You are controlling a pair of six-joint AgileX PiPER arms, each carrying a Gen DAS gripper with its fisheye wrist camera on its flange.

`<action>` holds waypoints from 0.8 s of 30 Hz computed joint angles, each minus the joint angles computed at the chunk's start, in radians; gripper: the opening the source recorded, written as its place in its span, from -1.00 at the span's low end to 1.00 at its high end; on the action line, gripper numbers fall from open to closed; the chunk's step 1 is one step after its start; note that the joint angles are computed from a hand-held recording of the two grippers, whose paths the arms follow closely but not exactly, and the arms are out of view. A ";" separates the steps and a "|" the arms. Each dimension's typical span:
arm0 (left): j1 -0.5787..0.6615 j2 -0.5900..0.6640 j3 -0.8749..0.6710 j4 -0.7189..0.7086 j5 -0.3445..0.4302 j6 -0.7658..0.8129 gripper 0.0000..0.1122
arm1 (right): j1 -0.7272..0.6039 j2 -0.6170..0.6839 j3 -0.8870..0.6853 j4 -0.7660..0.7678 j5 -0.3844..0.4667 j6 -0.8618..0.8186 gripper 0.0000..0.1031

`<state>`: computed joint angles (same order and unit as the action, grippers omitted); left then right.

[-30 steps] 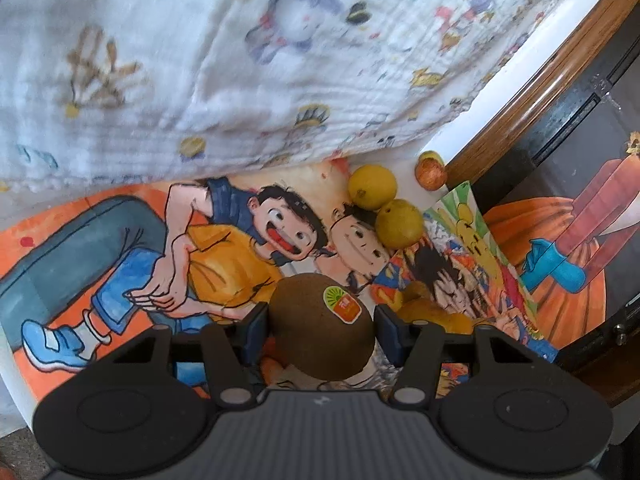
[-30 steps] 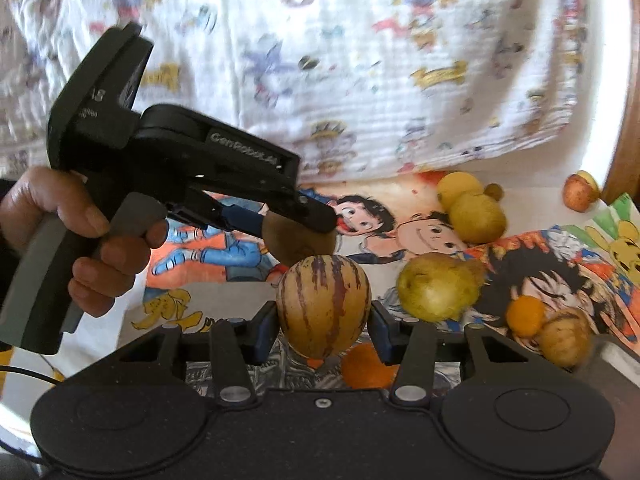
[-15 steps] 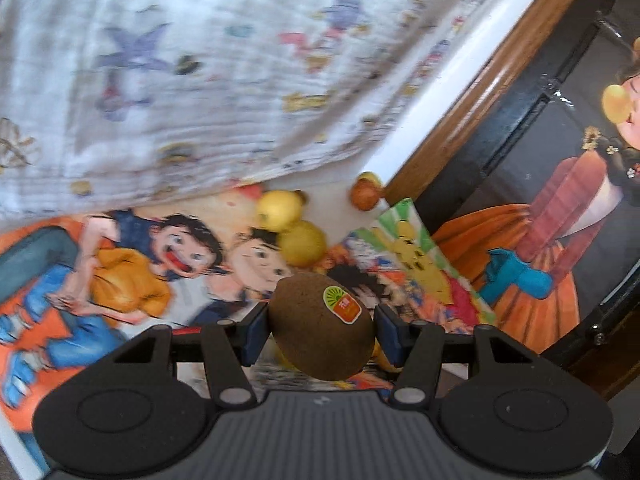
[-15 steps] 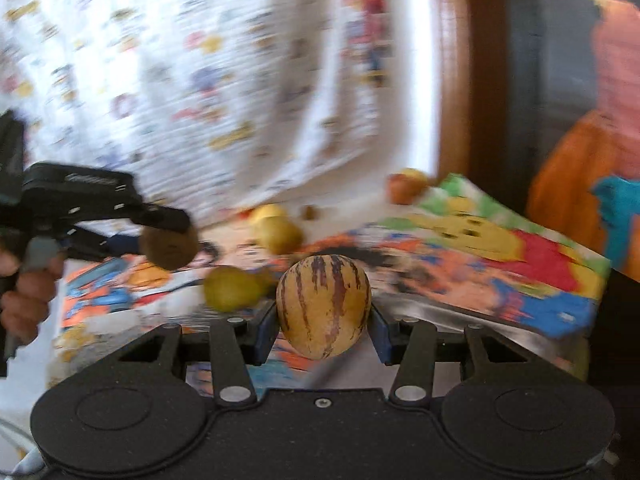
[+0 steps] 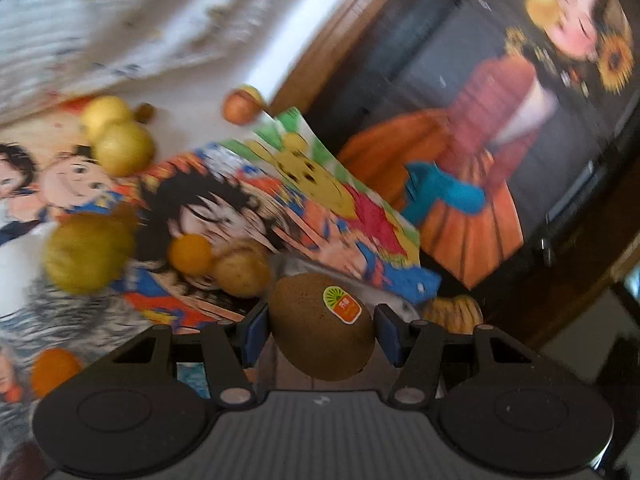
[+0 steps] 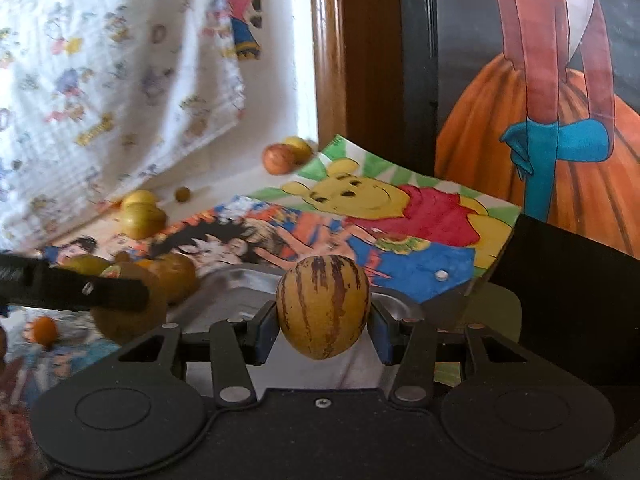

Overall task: Organize fruits
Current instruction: 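Carry the kiwi in the left tool and pepino in the right tool onto the tray, open both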

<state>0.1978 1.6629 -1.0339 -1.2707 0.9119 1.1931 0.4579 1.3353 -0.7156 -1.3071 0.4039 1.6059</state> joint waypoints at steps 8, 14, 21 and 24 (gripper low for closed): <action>-0.111 -0.015 0.064 -0.033 -0.106 0.209 0.08 | -0.076 0.120 -0.034 -0.070 -0.065 0.037 -0.03; -0.149 -0.005 0.066 0.024 -0.178 0.210 0.08 | -0.074 0.146 -0.035 -0.117 -0.068 0.073 -0.01; -0.148 0.011 0.043 0.052 -0.159 0.177 0.11 | -0.060 0.122 -0.020 -0.137 -0.063 0.104 0.13; -0.114 0.015 0.029 0.047 -0.102 0.133 0.38 | -0.039 0.087 -0.008 -0.138 -0.044 0.119 0.20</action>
<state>0.0839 1.6781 -1.0052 -1.2233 0.8099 1.3266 0.4186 1.4218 -0.7234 -1.4448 0.3603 1.7251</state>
